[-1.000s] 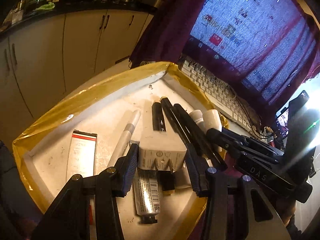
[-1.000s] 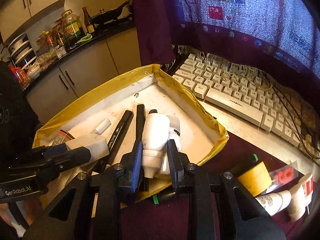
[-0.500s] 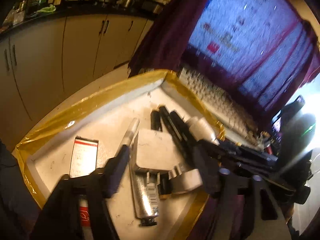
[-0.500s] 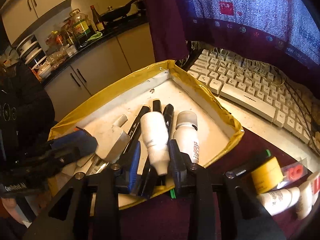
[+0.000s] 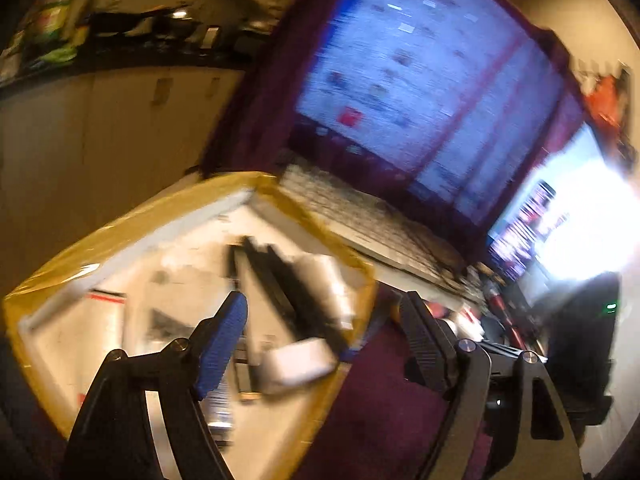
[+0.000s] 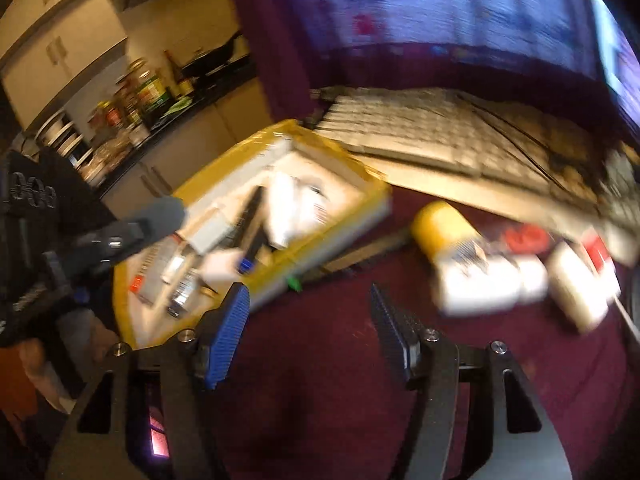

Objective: Organize objects
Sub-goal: 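Withdraw both open tools from the tray back over the cloth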

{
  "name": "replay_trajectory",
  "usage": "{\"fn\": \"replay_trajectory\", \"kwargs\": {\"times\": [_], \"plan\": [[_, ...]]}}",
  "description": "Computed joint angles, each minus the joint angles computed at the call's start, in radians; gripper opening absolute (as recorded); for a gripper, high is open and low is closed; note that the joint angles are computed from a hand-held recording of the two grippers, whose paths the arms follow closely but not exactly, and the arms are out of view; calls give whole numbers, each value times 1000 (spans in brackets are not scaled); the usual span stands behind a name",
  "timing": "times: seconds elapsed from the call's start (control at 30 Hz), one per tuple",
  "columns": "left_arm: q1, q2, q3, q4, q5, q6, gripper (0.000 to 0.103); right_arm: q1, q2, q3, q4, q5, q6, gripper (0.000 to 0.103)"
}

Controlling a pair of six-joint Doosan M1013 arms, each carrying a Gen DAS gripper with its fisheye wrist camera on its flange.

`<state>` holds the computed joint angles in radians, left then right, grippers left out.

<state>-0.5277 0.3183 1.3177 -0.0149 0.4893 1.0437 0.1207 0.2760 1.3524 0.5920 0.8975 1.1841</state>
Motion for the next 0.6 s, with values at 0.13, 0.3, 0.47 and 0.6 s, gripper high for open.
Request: {"fn": "replay_trajectory", "kwargs": {"times": [0.13,0.3,0.47,0.6], "plan": [[-21,20,-32,-117,26,215,73,-30,-26,43,-40,-24,60,61],[-36,51,-82,-202,86,337,73,-68,-56,80,-108,-89,172,61],[-48,70,-110,-216,123,359,73,-89,-66,92,-186,-134,297,61],[-52,71,-110,-230,134,374,73,-92,-59,85,-306,-147,439,61]]}}
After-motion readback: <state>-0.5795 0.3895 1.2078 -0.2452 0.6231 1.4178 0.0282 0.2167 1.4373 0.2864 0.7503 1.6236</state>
